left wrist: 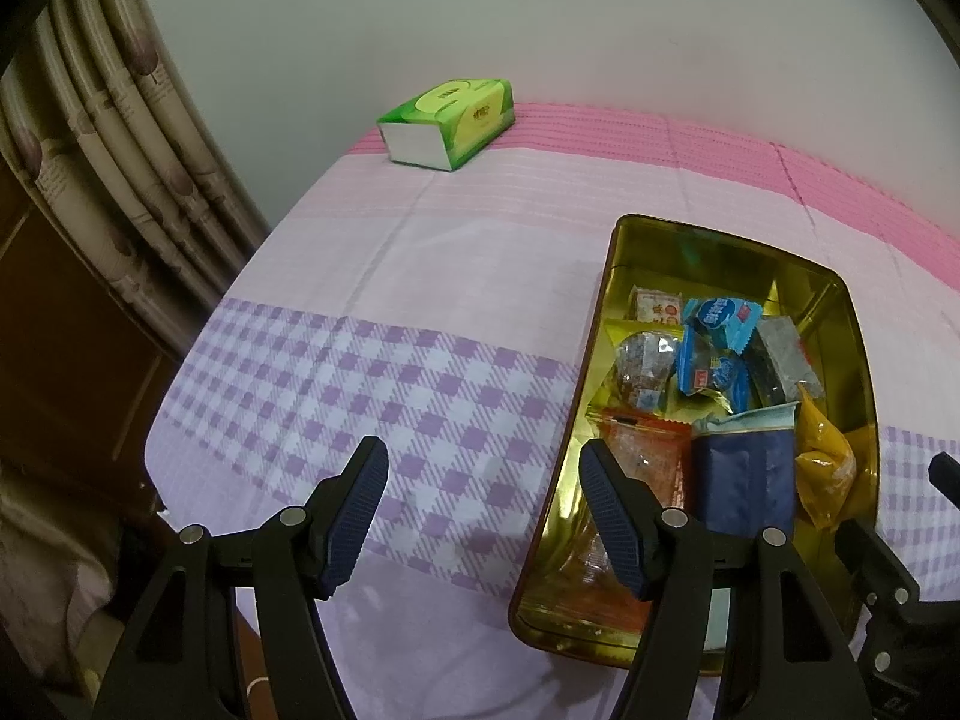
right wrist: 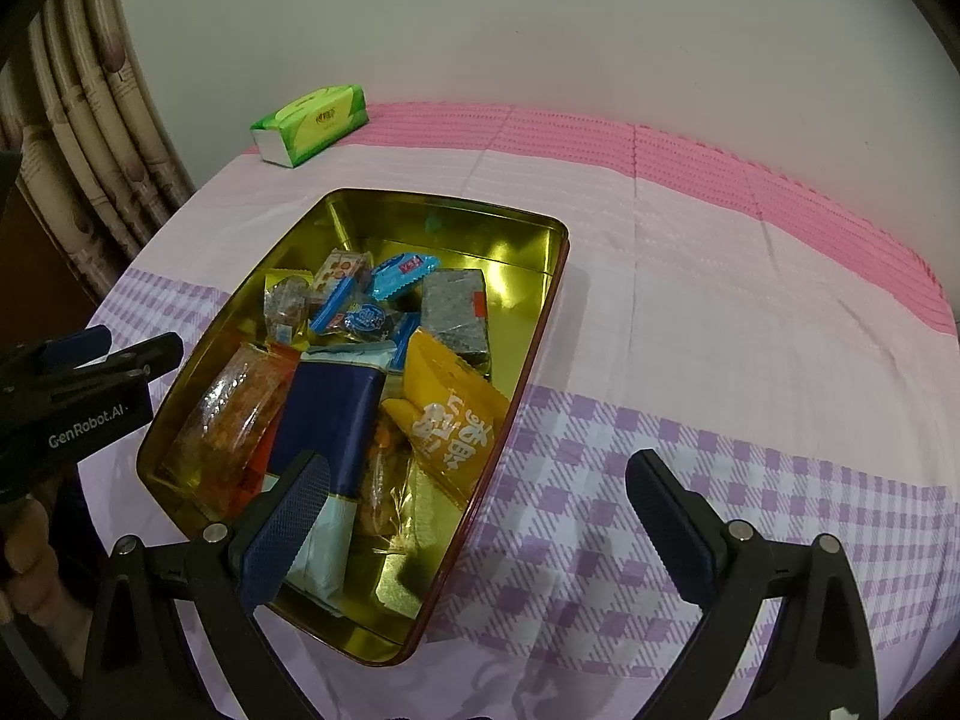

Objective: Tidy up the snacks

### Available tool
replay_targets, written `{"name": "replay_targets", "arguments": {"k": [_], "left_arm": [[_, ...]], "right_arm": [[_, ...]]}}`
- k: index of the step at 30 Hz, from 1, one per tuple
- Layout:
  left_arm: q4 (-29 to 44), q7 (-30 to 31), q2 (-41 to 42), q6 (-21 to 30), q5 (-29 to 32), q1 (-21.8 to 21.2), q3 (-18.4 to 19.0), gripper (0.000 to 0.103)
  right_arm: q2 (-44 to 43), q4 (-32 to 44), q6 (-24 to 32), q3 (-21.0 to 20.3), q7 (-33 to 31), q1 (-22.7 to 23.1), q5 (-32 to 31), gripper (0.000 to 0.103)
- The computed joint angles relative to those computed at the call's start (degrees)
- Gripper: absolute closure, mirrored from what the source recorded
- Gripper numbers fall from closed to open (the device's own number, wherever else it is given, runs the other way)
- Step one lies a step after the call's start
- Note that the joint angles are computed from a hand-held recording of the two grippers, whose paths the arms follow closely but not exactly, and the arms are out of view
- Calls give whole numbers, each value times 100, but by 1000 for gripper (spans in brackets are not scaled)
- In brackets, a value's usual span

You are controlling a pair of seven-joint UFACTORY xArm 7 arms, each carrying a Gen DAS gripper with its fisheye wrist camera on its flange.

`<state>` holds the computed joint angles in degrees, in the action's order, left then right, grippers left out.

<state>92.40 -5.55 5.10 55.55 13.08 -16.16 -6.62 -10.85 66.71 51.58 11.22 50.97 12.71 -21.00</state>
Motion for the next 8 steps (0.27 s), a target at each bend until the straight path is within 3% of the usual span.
{"name": "replay_targets", "arguments": {"k": [8], "left_arm": [[32, 47, 16, 17, -15, -5, -4, 36]], "right_arm": [[-25, -33, -20, -8, -29, -3, 14, 5]]}}
